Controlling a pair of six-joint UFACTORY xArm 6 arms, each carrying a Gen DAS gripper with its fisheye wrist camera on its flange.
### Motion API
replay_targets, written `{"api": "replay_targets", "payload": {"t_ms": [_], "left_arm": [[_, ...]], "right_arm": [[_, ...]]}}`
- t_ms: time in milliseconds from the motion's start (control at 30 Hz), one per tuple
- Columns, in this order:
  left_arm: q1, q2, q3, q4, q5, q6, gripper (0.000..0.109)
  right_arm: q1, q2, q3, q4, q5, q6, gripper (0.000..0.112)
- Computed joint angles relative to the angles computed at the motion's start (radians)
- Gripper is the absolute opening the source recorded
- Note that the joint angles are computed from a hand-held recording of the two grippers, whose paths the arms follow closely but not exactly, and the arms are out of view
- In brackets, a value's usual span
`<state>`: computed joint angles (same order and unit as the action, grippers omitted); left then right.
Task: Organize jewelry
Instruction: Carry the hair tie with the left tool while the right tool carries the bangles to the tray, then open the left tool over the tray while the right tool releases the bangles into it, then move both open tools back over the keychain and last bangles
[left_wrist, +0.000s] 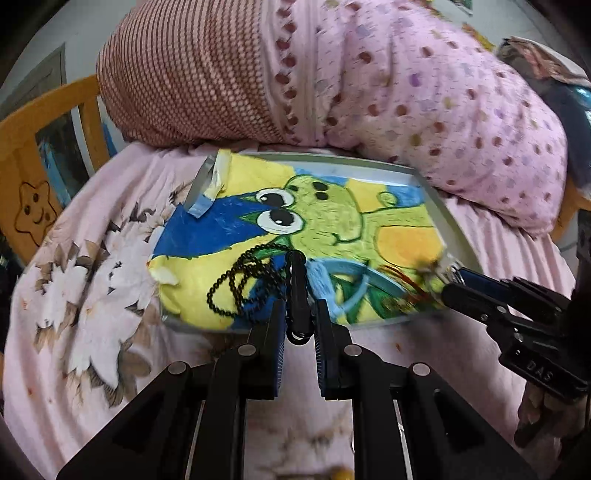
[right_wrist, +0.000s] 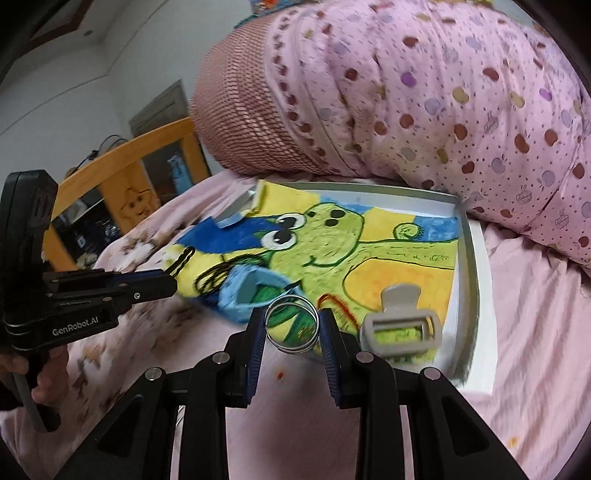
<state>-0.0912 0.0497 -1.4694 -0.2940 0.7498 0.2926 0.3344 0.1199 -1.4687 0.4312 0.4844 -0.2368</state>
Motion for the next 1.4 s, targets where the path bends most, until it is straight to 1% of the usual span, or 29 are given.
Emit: {"api": "replay_targets", "payload": {"t_ms": [100,233,433,567,600,633,667,700,733,833,867,900,933,967,1000,1067,1133,1167,1200,1233,1267,1300,1400], "left_arm": [[0.008,0.076,-0.075,0.012,0.035,-0.033,0.012],[0.013,0.13,-0.127,0.014,0.057,-0.039,0.012],[0.018,0.166,-0.169,0.015,0.099,-0.039,0.012],[0.029,0.167,-0.176,-0.027,0.119,-0.046,0.013],[0.032,0.162,-0.172,-0.044,0.115,-0.044,0.016],[0.035,0.157,-0.168,-0.056,0.111,-0.043,0.024],[0.035,0.155,-0.17,-0.055,0.11,-0.049,0.031],[0.036,0.147,-0.164,-0.057,0.099,-0.053,0.043],[0.036,0.136,-0.153,-0.06,0.082,-0.055,0.048],[0.035,0.114,-0.136,-0.064,0.067,-0.055,0.05],[0.036,0.109,-0.135,-0.063,0.071,-0.056,0.051],[0.036,0.101,-0.129,-0.058,0.071,-0.059,0.055],[0.036,0.087,-0.116,-0.053,0.064,-0.063,0.062],[0.037,0.074,-0.102,-0.051,0.056,-0.065,0.065],[0.037,0.054,-0.078,-0.051,0.038,-0.067,0.067],[0.038,0.018,-0.038,-0.049,0.013,-0.071,0.069],[0.043,-0.009,-0.011,-0.047,0.008,-0.072,0.079],[0.044,-0.026,0.008,-0.051,-0.002,-0.071,0.08],[0.046,-0.044,0.027,-0.057,-0.015,-0.067,0.085],[0.049,-0.065,0.05,-0.067,-0.029,-0.06,0.094],[0.051,-0.088,0.074,-0.077,-0.045,-0.05,0.097],[0.051,-0.108,0.096,-0.082,-0.063,-0.041,0.101],[0.047,-0.178,0.173,-0.072,-0.133,-0.014,0.101]], "right_arm": [[-0.001,0.055,-0.059,-0.015,0.028,0.006,0.028],[0.005,0.088,-0.079,-0.03,0.041,0.008,0.028],[0.006,0.118,-0.102,-0.047,0.069,0.026,0.029],[0.002,0.116,-0.105,-0.068,0.079,0.033,0.03],[0.001,0.109,-0.097,-0.083,0.075,0.039,0.03],[0.0,0.106,-0.094,-0.088,0.073,0.04,0.031],[-0.002,0.097,-0.084,-0.099,0.069,0.048,0.036],[-0.004,0.086,-0.073,-0.107,0.065,0.057,0.04],[-0.005,0.08,-0.068,-0.109,0.062,0.061,0.044],[-0.009,0.043,-0.034,-0.131,0.044,0.08,0.046],[-0.01,0.03,-0.022,-0.141,0.038,0.088,0.049],[-0.01,0.013,-0.004,-0.154,0.028,0.1,0.053],[-0.011,-0.003,0.012,-0.158,0.016,0.109,0.061],[-0.011,-0.019,0.03,-0.156,0.004,0.112,0.067],[-0.012,-0.04,0.051,-0.152,-0.009,0.118,0.069],[-0.013,-0.069,0.078,-0.142,-0.028,0.126,0.076],[-0.013,-0.098,0.105,-0.127,-0.051,0.132,0.081],[-0.012,-0.118,0.123,-0.117,-0.066,0.135,0.085],[-0.011,-0.133,0.138,-0.122,-0.08,0.147,0.088],[-0.008,-0.151,0.158,-0.126,-0.101,0.159,0.096],[-0.006,-0.166,0.174,-0.12,-0.12,0.16,0.103],[-0.002,-0.184,0.194,-0.115,-0.143,0.164,0.103],[0.004,-0.228,0.24,-0.139,-0.191,0.209,0.103]]}}
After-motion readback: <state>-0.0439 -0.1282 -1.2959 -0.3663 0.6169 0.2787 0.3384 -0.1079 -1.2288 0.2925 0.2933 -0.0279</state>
